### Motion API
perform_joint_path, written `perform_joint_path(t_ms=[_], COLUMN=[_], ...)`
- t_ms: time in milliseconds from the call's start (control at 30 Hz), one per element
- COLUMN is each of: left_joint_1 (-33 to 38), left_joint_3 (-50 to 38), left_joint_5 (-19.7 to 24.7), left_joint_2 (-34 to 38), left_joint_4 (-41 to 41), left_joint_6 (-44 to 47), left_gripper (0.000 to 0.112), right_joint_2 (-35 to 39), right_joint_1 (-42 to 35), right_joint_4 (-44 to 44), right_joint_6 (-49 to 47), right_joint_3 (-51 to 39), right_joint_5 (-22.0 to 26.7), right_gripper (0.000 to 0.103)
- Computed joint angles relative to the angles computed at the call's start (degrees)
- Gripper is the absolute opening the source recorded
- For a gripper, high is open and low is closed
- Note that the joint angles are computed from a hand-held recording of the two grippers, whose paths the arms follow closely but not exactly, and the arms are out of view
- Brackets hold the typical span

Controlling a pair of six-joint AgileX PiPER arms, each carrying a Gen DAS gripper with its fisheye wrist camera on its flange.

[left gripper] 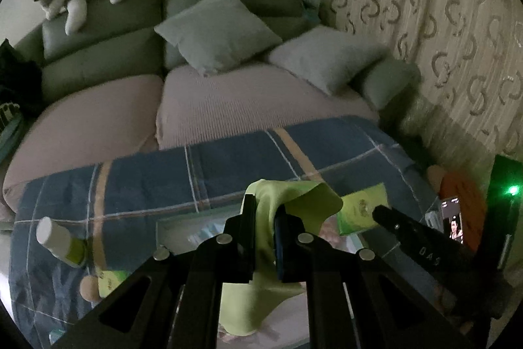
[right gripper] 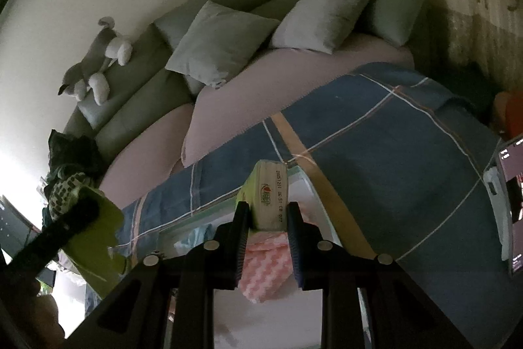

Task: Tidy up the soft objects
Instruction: 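Carry the cloth with the left tool while the right tool carries the tissue pack over the tray, then open the left tool to drop the cloth while the right tool releases the tissue pack into the tray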

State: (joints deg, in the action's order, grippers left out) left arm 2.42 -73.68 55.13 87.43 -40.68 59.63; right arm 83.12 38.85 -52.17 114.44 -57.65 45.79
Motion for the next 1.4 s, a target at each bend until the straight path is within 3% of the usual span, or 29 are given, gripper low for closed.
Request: perform_joint_path(t_ms=[300, 933, 1000, 1067, 1133, 1400], left_joint_1=[-5.57, -10.23, -10.40, -10.21, -9.77, -7.73], left_joint_3=[0.30, -0.97, -1.43, -2.13, -2.39, -4.07], left_joint_5=[-7.13, -10.56, -10.10, -9.21, -8.87, -7.05], left_joint_2=[6.32, 15.09, 15.77, 16.14, 15.95, 14.98], left_joint_4=[11.06, 25.80, 26.59, 26.74, 26.30, 25.03], left_joint_6=[-10.35, -23.40, -24.42, -25.24, -25.07, -24.42], left_gripper=[0.010, 0.010, 0.013, 0.036, 0.050, 0.059], right_joint_2=[2.81, 8.07, 8.20, 8.11, 7.73, 6.05], right_joint_1=[-4.40, -9.08, -8.97, -8.80, -8.28, -6.47], right_joint_4=[3.78, 14.28, 14.46, 14.83, 14.41, 12.62], right_joint_6=[-2.33, -12.96, -13.24, -13.69, -13.34, -11.56], right_joint_3=[1.33, 1.84, 1.67, 1.36, 1.13, 0.48], right_joint_5=[-7.85, -16.18, -15.98, -15.16, -13.67, -9.34], right_gripper=[0.025, 0.026, 0.026, 0.027, 0.027, 0.028])
